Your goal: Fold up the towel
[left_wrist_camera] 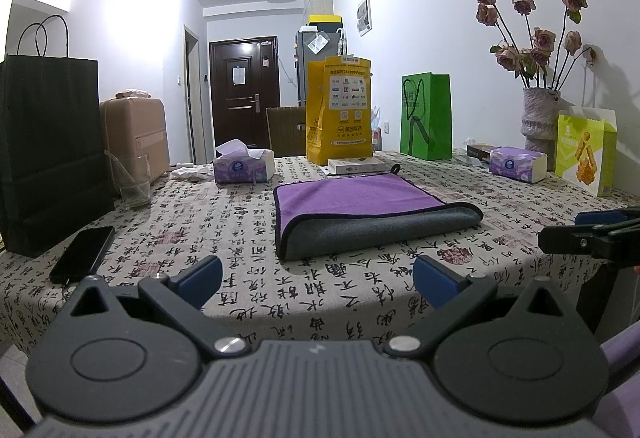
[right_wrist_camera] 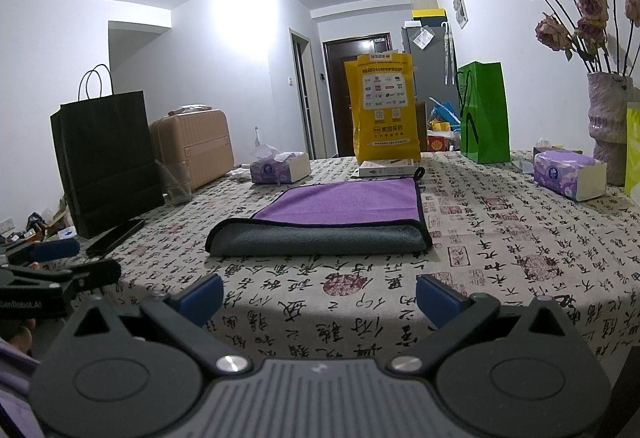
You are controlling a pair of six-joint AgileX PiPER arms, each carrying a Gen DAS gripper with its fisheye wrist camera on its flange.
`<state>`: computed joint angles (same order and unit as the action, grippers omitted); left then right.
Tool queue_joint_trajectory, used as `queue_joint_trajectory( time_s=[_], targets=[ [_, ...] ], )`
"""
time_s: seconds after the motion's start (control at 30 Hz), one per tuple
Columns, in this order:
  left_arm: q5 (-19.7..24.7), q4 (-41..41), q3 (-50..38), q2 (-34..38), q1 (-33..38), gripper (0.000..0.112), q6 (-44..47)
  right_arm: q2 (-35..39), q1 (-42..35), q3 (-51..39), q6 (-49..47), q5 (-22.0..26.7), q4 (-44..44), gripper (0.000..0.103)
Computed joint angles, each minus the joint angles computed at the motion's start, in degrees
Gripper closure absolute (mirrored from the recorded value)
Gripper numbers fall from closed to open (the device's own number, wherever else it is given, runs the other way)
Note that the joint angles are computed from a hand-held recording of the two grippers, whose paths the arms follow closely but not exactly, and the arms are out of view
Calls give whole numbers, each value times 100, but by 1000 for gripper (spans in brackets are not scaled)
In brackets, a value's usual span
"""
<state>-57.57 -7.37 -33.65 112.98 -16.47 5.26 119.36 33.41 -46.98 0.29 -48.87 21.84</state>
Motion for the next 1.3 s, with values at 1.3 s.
queue_joint_trajectory(
  time_s=[1.3],
  targets=[
    [1199, -83, -1190, 356, 200, 9, 162, 364, -464, -858, -59, 596, 9, 0]
  ],
)
